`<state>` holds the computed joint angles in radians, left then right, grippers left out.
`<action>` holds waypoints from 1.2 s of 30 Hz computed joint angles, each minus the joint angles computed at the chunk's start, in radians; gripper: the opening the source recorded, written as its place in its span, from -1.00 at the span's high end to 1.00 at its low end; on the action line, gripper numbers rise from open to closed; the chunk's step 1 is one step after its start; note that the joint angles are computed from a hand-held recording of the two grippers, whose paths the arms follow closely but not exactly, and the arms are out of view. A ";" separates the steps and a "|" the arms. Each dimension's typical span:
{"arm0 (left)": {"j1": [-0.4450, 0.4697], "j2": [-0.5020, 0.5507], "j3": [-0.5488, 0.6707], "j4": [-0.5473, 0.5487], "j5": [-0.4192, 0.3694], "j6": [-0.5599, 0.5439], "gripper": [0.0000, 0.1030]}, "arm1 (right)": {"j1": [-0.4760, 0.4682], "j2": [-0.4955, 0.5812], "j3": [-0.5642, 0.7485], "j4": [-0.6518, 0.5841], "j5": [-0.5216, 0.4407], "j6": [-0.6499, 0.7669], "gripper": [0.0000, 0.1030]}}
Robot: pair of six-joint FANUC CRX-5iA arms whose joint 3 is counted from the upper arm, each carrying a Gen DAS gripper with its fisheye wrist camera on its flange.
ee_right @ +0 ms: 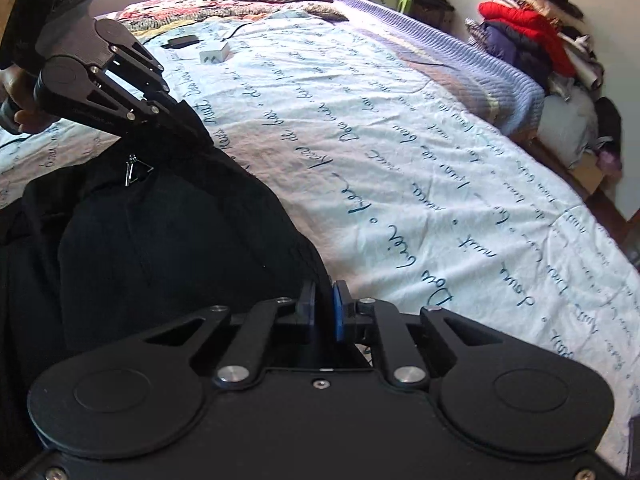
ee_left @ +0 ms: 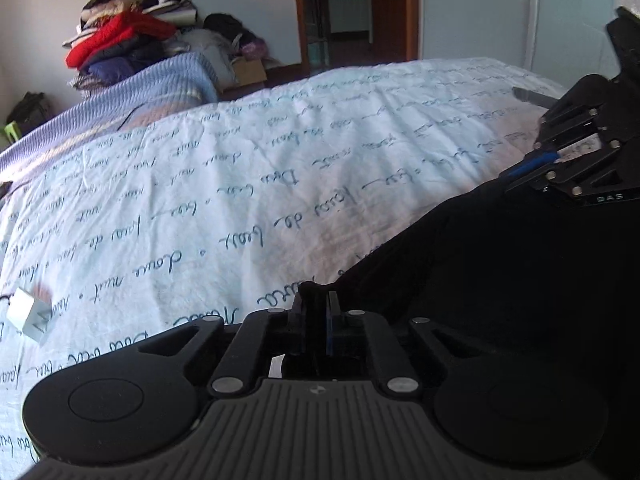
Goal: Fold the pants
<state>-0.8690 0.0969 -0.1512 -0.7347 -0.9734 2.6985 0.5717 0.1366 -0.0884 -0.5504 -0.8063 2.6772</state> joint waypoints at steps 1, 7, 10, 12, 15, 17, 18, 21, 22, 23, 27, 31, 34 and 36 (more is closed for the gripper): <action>-0.002 0.005 0.007 0.001 -0.011 0.021 0.79 | 0.011 -0.015 -0.020 0.013 0.025 -0.010 0.83; -0.224 -0.062 0.011 -0.235 -0.154 0.241 0.82 | 0.010 -0.183 -0.169 -0.050 0.140 0.109 0.85; -0.309 -0.067 0.029 -0.270 -0.244 0.267 0.82 | -0.003 -0.307 -0.254 -0.126 0.179 0.241 0.85; -0.363 -0.048 0.058 -0.285 -0.309 0.273 0.82 | 0.014 -0.389 -0.315 -0.127 0.206 0.257 0.85; -0.456 -0.025 0.087 -0.317 -0.391 0.333 0.82 | 0.033 -0.515 -0.402 -0.114 0.208 0.270 0.85; -0.525 -0.013 0.095 -0.333 -0.438 0.415 0.82 | 0.020 -0.595 -0.448 -0.126 0.168 0.303 0.85; -0.561 -0.007 0.097 -0.336 -0.459 0.465 0.82 | 0.017 -0.638 -0.470 -0.123 0.141 0.306 0.85; -0.641 0.040 0.125 -0.314 -0.516 0.555 0.82 | 0.004 -0.758 -0.527 -0.117 0.047 0.310 0.85; -0.664 0.062 0.139 -0.294 -0.529 0.586 0.82 | 0.003 -0.790 -0.540 -0.110 0.006 0.304 0.84; -0.680 0.079 0.147 -0.276 -0.535 0.611 0.82 | 0.010 -0.819 -0.554 -0.093 -0.026 0.288 0.84; -0.717 0.131 0.161 -0.196 -0.544 0.699 0.81 | 0.088 -0.905 -0.629 -0.005 -0.087 0.232 0.85; -0.721 0.128 0.124 -0.145 -0.521 0.790 0.80 | 0.153 -0.935 -0.685 0.057 -0.073 0.148 0.85; -0.726 0.146 0.139 -0.134 -0.547 0.761 0.80 | 0.184 -0.963 -0.710 0.089 -0.065 0.102 0.84; -0.724 0.164 0.160 -0.124 -0.566 0.726 0.77 | 0.202 -0.965 -0.717 0.107 -0.066 0.064 0.84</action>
